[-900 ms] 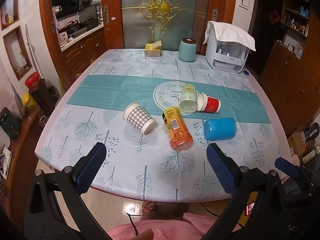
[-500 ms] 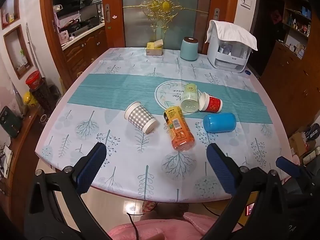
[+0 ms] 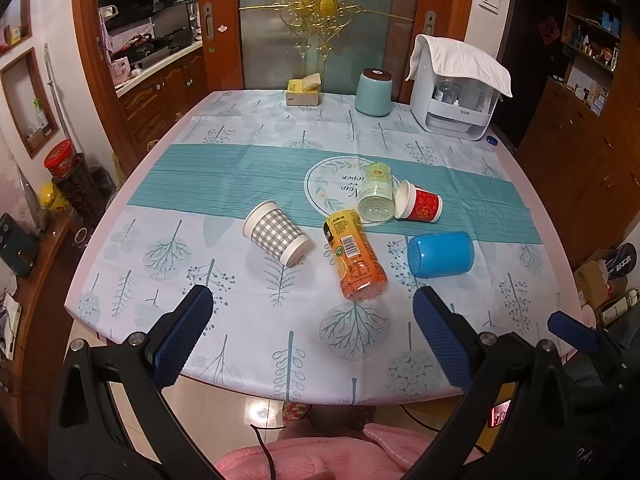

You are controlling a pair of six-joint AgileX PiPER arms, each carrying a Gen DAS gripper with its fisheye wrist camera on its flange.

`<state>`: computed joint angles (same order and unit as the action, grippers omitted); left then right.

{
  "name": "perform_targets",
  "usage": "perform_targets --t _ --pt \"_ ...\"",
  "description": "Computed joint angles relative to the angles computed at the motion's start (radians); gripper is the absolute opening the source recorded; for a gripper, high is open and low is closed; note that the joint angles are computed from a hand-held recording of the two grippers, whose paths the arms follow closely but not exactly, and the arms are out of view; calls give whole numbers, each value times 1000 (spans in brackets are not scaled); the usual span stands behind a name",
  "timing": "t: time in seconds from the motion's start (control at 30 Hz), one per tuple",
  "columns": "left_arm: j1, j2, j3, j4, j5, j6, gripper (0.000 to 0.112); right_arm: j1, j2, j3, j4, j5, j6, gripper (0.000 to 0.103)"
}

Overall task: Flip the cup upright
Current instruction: 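Move the right tool toward the pale green milk tea cup lying sideways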

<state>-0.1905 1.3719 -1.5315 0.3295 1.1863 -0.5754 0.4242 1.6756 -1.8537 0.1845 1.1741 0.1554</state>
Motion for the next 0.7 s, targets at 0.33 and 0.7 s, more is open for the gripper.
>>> perform_targets --t 0.33,0.7 --pt "40 9 5 -42 -20 45 100 11 21 -21 -9 5 23 103" --pt "145 1 7 -147 -42 177 99 10 48 -70 -10 19 68 103"
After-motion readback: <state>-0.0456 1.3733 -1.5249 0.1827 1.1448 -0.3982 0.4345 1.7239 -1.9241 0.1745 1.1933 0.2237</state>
